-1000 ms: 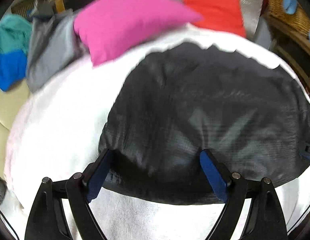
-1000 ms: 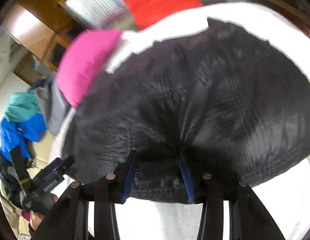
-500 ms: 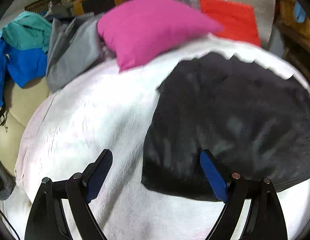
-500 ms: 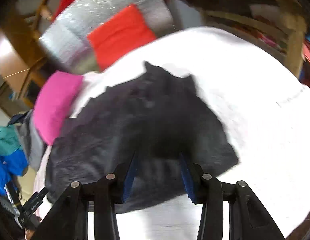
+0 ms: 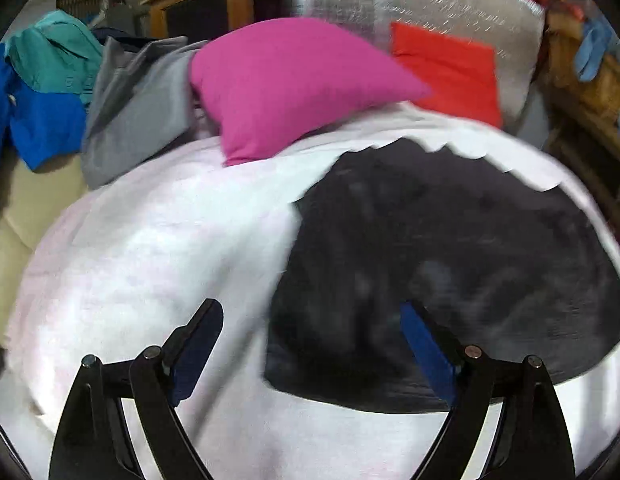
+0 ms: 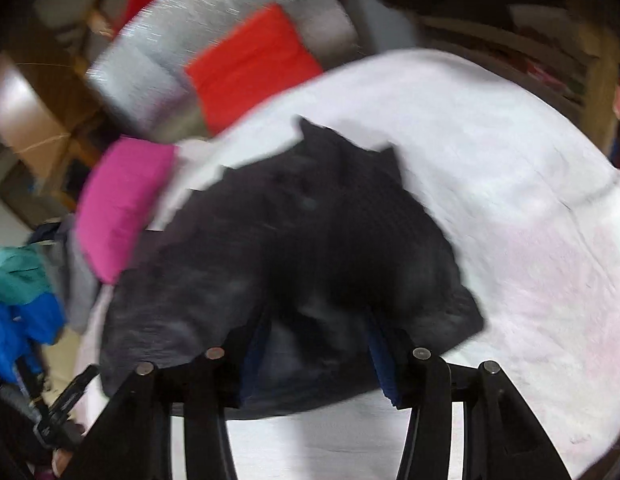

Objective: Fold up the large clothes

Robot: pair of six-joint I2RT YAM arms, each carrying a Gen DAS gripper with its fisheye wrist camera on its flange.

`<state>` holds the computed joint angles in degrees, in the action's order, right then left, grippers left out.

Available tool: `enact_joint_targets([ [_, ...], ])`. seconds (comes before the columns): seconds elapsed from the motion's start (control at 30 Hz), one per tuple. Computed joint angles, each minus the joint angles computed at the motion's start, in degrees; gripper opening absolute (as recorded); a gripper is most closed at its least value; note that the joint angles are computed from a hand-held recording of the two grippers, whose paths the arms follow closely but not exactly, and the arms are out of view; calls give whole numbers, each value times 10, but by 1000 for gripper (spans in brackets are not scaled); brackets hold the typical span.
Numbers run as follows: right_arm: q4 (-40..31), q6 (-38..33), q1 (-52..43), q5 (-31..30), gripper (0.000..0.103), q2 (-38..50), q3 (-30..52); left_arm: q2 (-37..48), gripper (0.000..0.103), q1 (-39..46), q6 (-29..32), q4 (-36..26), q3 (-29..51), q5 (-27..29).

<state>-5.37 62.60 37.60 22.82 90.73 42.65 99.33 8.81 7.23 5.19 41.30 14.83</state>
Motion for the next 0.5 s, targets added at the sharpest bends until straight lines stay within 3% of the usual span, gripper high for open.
enact_joint_targets([
  [0.03,15,-12,6,-6,70,5,3,1,91,5,-1,-18,6,28],
  [0.1,53,-24,8,-46,71,10,0,1,91,12,-5,-53,15,73],
  [0.27,164,29,-1,-154,74,0,-63,-20,91,56,-16,-98,-14,155],
  [0.33,172,57,18,-148,76,-5,-76,-18,91,80,-10,-126,-21,187],
  [0.5,242,126,0,-192,78,-7,-151,18,91,101,-25,-161,-7,190],
])
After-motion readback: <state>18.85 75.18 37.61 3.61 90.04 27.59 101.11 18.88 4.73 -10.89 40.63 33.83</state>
